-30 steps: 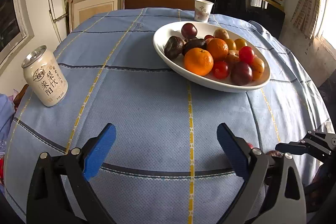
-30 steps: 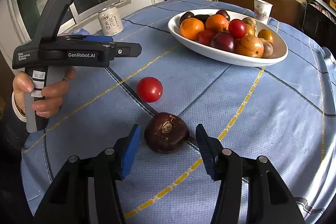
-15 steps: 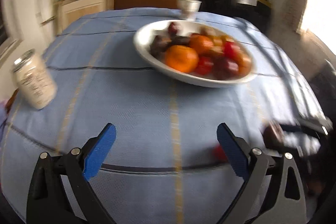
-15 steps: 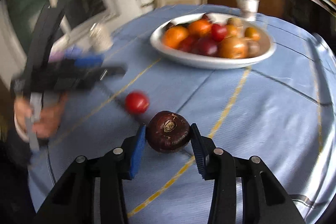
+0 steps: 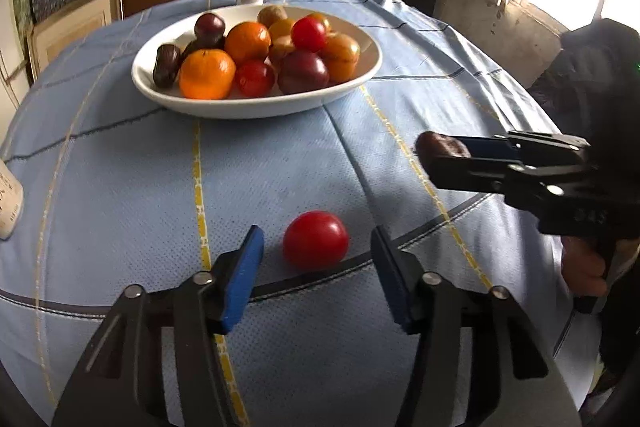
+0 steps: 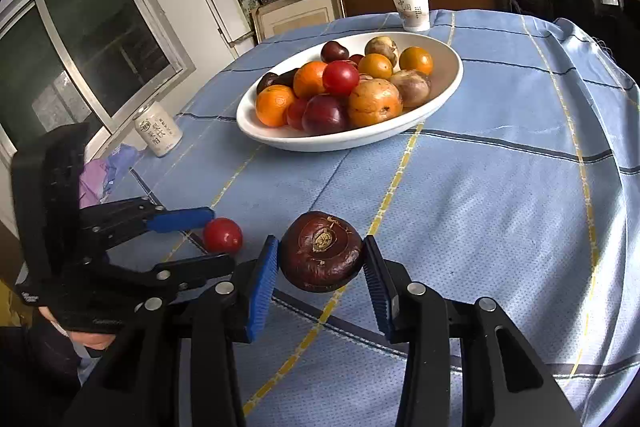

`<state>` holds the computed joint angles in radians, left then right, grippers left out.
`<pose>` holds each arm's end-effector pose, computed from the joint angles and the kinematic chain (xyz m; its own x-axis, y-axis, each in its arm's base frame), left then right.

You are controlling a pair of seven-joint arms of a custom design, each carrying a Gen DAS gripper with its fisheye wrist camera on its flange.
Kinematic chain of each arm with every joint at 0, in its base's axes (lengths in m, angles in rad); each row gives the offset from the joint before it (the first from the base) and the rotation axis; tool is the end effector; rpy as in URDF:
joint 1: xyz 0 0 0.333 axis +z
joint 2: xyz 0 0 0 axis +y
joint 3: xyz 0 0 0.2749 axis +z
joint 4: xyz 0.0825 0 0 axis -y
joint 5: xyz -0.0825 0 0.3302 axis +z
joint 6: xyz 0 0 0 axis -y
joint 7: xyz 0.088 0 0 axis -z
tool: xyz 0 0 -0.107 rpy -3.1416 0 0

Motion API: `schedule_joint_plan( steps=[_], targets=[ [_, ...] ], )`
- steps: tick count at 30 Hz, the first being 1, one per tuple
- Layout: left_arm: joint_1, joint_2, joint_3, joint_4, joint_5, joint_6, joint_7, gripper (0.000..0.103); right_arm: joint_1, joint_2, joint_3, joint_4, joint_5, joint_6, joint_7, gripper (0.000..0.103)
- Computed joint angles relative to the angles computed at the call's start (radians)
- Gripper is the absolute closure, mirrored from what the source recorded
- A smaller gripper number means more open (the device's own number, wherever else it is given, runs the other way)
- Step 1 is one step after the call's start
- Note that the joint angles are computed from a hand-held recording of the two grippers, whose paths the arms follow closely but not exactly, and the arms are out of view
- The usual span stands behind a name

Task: Organize fruits
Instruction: 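Grasp the last red tomato with the left tool while the right tool holds the dark fruit, then carry the red tomato and dark fruit onto the white plate and release both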

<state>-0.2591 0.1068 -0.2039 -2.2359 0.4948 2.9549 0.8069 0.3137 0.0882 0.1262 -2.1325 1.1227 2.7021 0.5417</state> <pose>0.4638 -0.2650 0.3855 -0.1845 -0.9761 0.1146 -0.8067 0.0837 -0.5850 0.4976 0.1991 0.3960 0.5832 -0.7409 -0.3332 -0.7153 -0.2739 -0.6430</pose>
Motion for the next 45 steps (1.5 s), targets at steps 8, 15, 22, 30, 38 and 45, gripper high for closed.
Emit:
schedule_joint_plan(
  steps=[8,15,22,30,38,45],
  targets=[
    [-0.006,0.021,0.006,0.025,0.0,-0.029,-0.004,0.061,0.002,-0.009,0.0,-0.005,0.009,0.002,-0.015,0.06],
    [-0.007,0.017,0.006,0.023,0.001,-0.026,0.0,0.071,0.01,-0.007,0.003,-0.008,-0.001,0.026,-0.018,0.06],
    [-0.031,-0.021,0.036,0.021,0.208,-0.043,-0.203,0.071,0.012,-0.009,0.006,-0.002,0.016,0.043,-0.016,0.06],
    [0.006,0.011,0.029,0.169,0.244,-0.162,-0.191,0.071,0.011,0.074,0.016,0.158,0.001,0.084,0.042,0.06],
    [0.04,0.227,0.077,0.516,0.177,-0.238,-0.106,0.071,0.028,0.327,0.016,0.5,-0.23,0.177,0.316,0.06],
    [0.03,0.401,0.102,0.739,0.056,-0.316,0.007,0.071,0.033,0.51,-0.005,0.722,-0.463,0.115,0.534,0.06]
  ],
)
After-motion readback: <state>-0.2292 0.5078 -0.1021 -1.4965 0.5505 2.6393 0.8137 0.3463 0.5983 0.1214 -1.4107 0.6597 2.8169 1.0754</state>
